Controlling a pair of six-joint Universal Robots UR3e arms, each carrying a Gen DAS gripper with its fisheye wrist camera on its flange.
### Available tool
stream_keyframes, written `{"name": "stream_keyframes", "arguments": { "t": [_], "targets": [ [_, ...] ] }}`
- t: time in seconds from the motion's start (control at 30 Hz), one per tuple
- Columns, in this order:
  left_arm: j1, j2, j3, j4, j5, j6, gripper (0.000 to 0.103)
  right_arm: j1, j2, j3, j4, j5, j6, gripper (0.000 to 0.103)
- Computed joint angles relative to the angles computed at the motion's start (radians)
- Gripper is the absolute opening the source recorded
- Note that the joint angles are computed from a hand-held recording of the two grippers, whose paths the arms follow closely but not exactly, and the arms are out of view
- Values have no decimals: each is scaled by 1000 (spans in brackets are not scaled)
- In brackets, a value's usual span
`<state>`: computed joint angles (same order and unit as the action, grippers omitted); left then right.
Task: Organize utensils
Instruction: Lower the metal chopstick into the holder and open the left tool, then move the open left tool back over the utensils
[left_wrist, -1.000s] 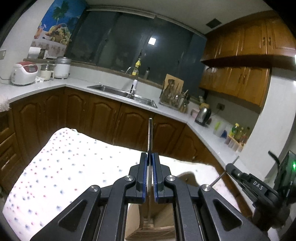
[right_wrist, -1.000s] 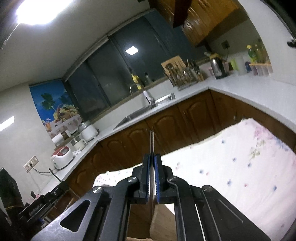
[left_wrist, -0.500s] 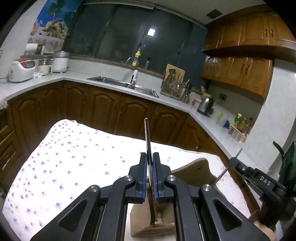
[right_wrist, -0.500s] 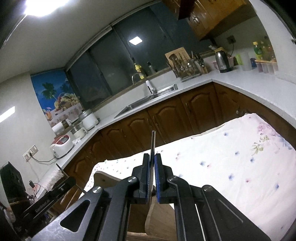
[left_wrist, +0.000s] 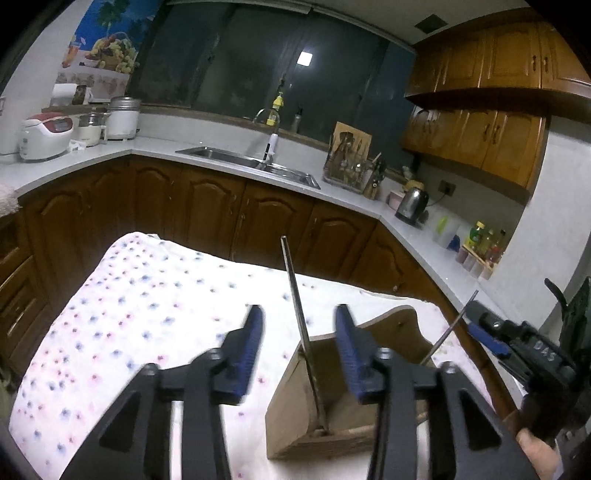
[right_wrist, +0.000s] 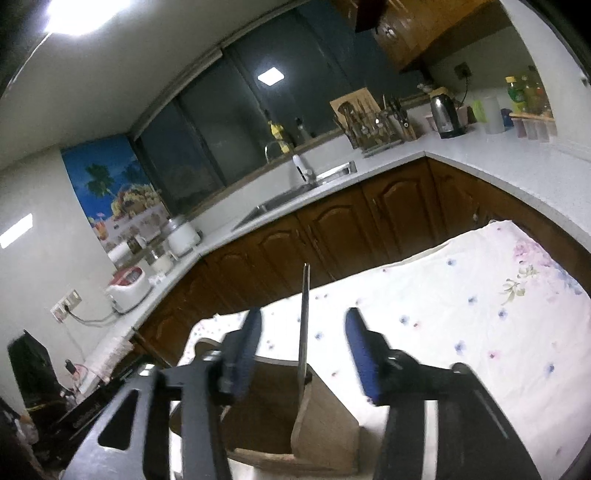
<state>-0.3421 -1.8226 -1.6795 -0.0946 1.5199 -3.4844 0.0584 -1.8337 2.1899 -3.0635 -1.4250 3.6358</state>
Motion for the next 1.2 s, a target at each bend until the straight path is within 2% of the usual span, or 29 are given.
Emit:
{"name": "stream_keyframes", "arguments": {
  "t": [0.07, 0.13, 0.2, 0.23, 0.27, 0.3, 0.43, 0.6, 0.63, 0.73, 0.87, 0.97, 1.0, 1.07, 1.2],
  "targets": [
    [1, 41, -44, 13, 8, -1, 58, -22, -55, 31, 6, 22, 7, 70],
    [2, 85, -89, 10, 19, -6, 72, -44, -115, 58, 24, 45, 15, 93],
    [0, 129, -141, 20, 33, -7, 84, -64, -173, 79, 49, 68, 20, 101],
    [-6, 167, -170, 5, 55, -2, 88, -73, -210, 93, 65, 77, 22, 103],
    [-14, 195, -190, -11, 76, 3, 96, -84, -261, 110, 92, 87, 23, 103],
    [-21, 216, -209, -16, 87, 6, 99, -99, -311, 123, 128, 105, 23, 103],
    [-35, 370, -335, -38, 101, 39, 99, -153, -504, 159, 291, 170, 25, 103],
    [-28, 583, -481, -118, 85, 46, 100, -146, -721, 165, 495, 170, 31, 103],
    [-24, 614, -496, -138, 75, 47, 100, -121, -731, 162, 505, 143, 37, 103],
    [-5, 772, -566, -246, 53, 50, 100, 112, -701, 146, 483, -93, 95, 103],
    [58, 1007, -634, -426, -22, 55, 100, 490, -585, 125, 427, -462, 216, 103],
    [107, 1153, -646, -574, -69, 77, 100, 727, -508, 98, 443, -687, 314, 103],
    [105, 1156, -638, -589, -74, 78, 100, 803, -477, 83, 460, -758, 352, 103],
    [115, 1232, -637, -680, -89, 93, 100, 925, -431, 55, 510, -867, 420, 103],
    [95, 1288, -631, -758, -70, 100, 100, 1137, -345, -6, 662, -1040, 584, 103]
  ]
}}
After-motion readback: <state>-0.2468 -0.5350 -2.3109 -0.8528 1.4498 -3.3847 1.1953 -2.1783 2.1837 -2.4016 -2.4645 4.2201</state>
